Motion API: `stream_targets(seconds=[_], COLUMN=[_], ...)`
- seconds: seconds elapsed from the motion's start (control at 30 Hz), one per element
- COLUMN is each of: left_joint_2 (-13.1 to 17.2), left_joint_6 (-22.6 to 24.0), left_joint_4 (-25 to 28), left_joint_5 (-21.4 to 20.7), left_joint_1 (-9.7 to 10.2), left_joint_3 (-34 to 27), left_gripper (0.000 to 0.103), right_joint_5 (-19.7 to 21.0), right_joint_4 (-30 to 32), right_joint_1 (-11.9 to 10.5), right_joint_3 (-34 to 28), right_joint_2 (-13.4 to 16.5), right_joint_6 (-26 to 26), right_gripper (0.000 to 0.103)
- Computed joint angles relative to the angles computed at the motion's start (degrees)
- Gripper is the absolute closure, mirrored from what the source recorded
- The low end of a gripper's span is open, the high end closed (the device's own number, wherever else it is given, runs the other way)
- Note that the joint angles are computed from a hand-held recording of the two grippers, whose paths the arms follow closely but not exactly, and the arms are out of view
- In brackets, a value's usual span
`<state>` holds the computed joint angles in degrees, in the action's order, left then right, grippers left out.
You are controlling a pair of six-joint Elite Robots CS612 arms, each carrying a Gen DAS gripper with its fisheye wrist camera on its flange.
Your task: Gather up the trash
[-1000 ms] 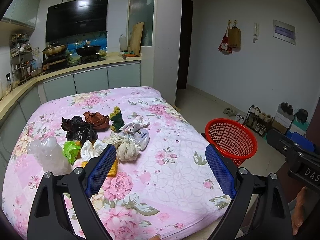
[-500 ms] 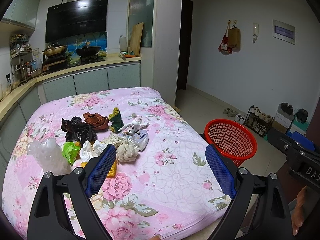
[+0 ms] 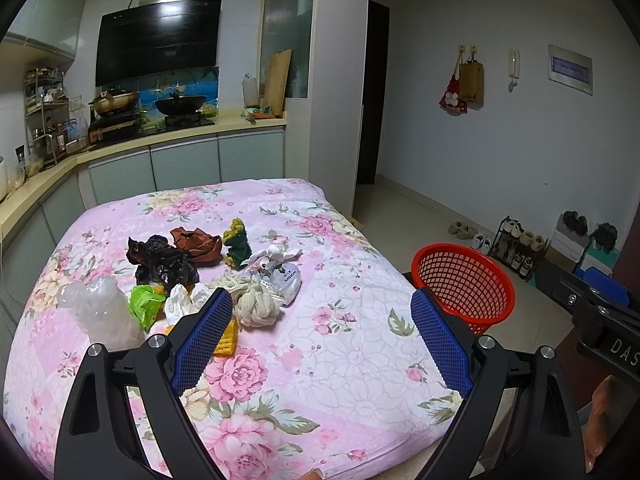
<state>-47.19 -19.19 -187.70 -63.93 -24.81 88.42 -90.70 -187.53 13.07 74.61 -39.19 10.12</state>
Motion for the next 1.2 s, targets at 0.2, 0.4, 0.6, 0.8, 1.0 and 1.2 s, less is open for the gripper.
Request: stream_targets(seconds=[0.2,0.4,0.6,0.8,1.0,1.2], left_joint_2=[-0.2,-0.3,-0.3,-0.3,-0.3,-0.3], left_joint_6=[-0.4,-0.3,-0.4,-0.4,-0.4,-0.4], left_joint_4=[-0.8,-1.1,-1.4,-1.5,-1.6,-1.6], left_joint_5=[0.2,0.1,0.2,0.2,0.2,0.2], left_joint_1=[0.01,0.12,0.15,0.18,0.20,0.22], left_joint_3=[0.5,0.8,1.0,1.1,1.1,1.2], left_gripper=[0.015,0.015,0.015,0.015,0.015,0.015], right_joint_5=[-0.5,-0.3,-0.3,-0.2,0.0,0.1], right_joint_4=[-2.4,-2.8,-2.9,-2.7,-2.7,-2.5], right_joint_1=[0.3,0.3,0.3,0.3,0.3,0.3], right_joint_3=[0.2,0.4,0.3,0.4,0.4,0.4], right_joint_2=[0.1,0.1,0.1,0.1,0.1,0.1], right_joint_6=[-0.7,-0.7,-0.7,-0.8,-0.8,-0.7], right_gripper=[0.007,0.007,0.007,0.007,0.007,0.007])
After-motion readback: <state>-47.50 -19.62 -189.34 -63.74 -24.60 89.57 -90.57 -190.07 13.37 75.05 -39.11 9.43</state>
